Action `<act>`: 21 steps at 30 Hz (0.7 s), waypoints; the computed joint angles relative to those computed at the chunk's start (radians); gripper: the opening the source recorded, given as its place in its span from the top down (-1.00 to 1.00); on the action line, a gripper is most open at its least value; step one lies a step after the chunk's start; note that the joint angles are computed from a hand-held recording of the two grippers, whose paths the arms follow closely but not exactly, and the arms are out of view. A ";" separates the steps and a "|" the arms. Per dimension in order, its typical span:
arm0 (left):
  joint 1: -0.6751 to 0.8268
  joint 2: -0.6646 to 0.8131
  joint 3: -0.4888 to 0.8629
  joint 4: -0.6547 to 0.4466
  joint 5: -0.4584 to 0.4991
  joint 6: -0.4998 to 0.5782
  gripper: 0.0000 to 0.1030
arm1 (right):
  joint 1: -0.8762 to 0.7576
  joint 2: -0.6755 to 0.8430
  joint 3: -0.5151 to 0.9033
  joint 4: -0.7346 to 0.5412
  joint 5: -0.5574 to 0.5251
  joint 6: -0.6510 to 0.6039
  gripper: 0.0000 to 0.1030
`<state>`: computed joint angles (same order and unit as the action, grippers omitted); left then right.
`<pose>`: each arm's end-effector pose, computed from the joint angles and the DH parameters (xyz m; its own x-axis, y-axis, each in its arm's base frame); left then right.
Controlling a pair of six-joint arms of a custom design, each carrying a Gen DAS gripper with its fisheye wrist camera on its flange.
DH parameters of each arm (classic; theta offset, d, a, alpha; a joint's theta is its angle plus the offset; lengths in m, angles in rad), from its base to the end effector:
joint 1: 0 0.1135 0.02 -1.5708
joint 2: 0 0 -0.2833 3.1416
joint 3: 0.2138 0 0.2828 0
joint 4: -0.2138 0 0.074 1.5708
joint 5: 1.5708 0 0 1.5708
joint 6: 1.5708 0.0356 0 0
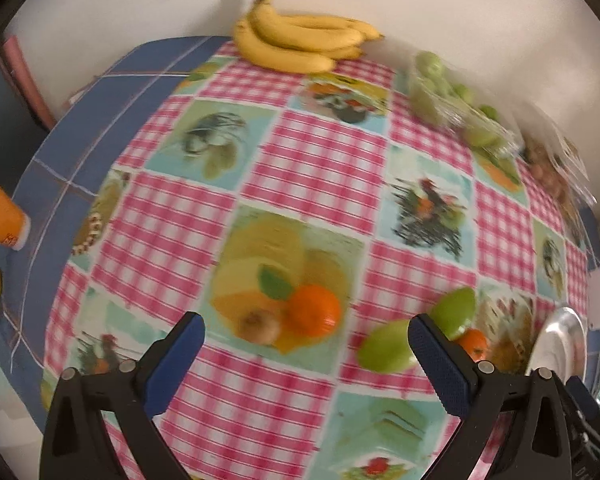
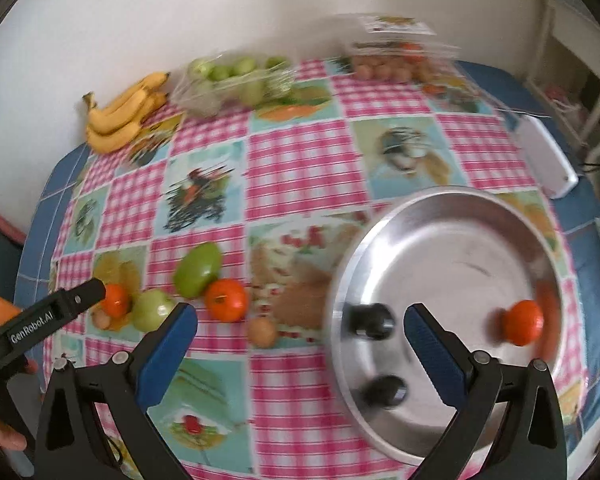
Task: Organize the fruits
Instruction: 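Withdraw both open tools from the bowl toward the fruit on the cloth, then grasp a brown kiwi with the right tool while the left tool grasps an orange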
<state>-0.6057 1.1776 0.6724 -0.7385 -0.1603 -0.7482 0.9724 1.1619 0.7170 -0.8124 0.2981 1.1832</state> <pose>0.1820 -0.1191 0.1906 -0.9243 -0.1768 -0.3383 -0.1486 0.9830 -0.1078 0.1303 0.1725 0.2059 -0.8865 0.2708 -0.3752 0.2169 0.9595 0.1799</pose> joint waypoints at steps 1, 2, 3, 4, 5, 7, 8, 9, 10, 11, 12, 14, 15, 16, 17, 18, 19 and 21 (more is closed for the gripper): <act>0.028 -0.014 -0.009 -0.003 0.003 0.010 -1.00 | 0.005 0.022 0.010 0.018 -0.001 -0.004 -1.00; 0.048 -0.023 -0.014 -0.005 0.004 0.019 -1.00 | 0.009 0.046 0.020 0.036 -0.003 -0.003 -1.00; 0.063 -0.030 -0.019 -0.006 0.004 0.026 -1.00 | 0.011 0.063 0.024 0.055 -0.009 -0.002 -1.00; 0.082 -0.038 -0.025 -0.008 0.004 0.036 -1.00 | 0.011 0.072 0.024 0.070 -0.015 -0.002 -1.00; 0.093 -0.039 -0.029 -0.004 0.005 0.045 -1.00 | 0.010 0.088 0.025 0.096 -0.030 -0.007 -1.00; 0.117 -0.040 -0.037 0.000 0.014 0.068 -1.00 | 0.016 0.111 0.028 0.131 -0.052 -0.026 -0.99; 0.128 -0.037 -0.041 0.005 0.020 0.077 -1.00 | 0.022 0.126 0.034 0.139 -0.056 -0.035 -0.99; 0.139 -0.034 -0.045 0.008 0.026 0.085 -1.00 | 0.027 0.135 0.037 0.141 -0.057 -0.040 -0.99; 0.151 -0.031 -0.049 0.011 0.035 0.095 -1.00 | 0.030 0.147 0.043 0.139 -0.063 -0.049 -0.99; 0.156 -0.029 -0.052 0.013 0.040 0.098 -1.00 | 0.029 0.157 0.047 0.135 -0.066 -0.055 -0.99; 0.160 -0.027 -0.055 0.016 0.045 0.100 -1.00 | 0.030 0.166 0.049 0.128 -0.062 -0.054 -0.98; 0.164 -0.020 -0.061 0.032 0.055 0.106 -1.00 | 0.021 0.169 0.032 0.141 -0.080 -0.054 -0.87; 0.166 -0.016 -0.064 0.044 0.064 0.109 -1.00 | 0.015 0.169 0.023 0.149 -0.097 -0.056 -0.73; 0.169 -0.012 -0.071 0.063 0.084 0.114 -1.00 | 0.006 0.171 0.013 0.163 -0.119 -0.063 -0.57; 0.173 -0.008 -0.076 0.079 0.104 0.122 -1.00 | -0.004 0.174 0.001 0.181 -0.144 -0.073 -0.50; 0.174 -0.003 -0.078 0.091 0.118 0.125 -1.00 | -0.011 0.182 -0.006 0.192 -0.163 -0.080 -0.38; 0.171 0.004 -0.082 0.108 0.130 0.129 -1.00 | -0.010 0.193 -0.005 0.188 -0.163 -0.080 -0.35; 0.156 0.014 -0.082 0.129 0.130 0.134 -1.00 | -0.003 0.220 0.008 0.164 -0.144 -0.078 -0.35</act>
<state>-0.4492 1.1919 0.5900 -0.6096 -0.0304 -0.6147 0.9695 1.3819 0.7246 -0.6480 0.1536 1.1051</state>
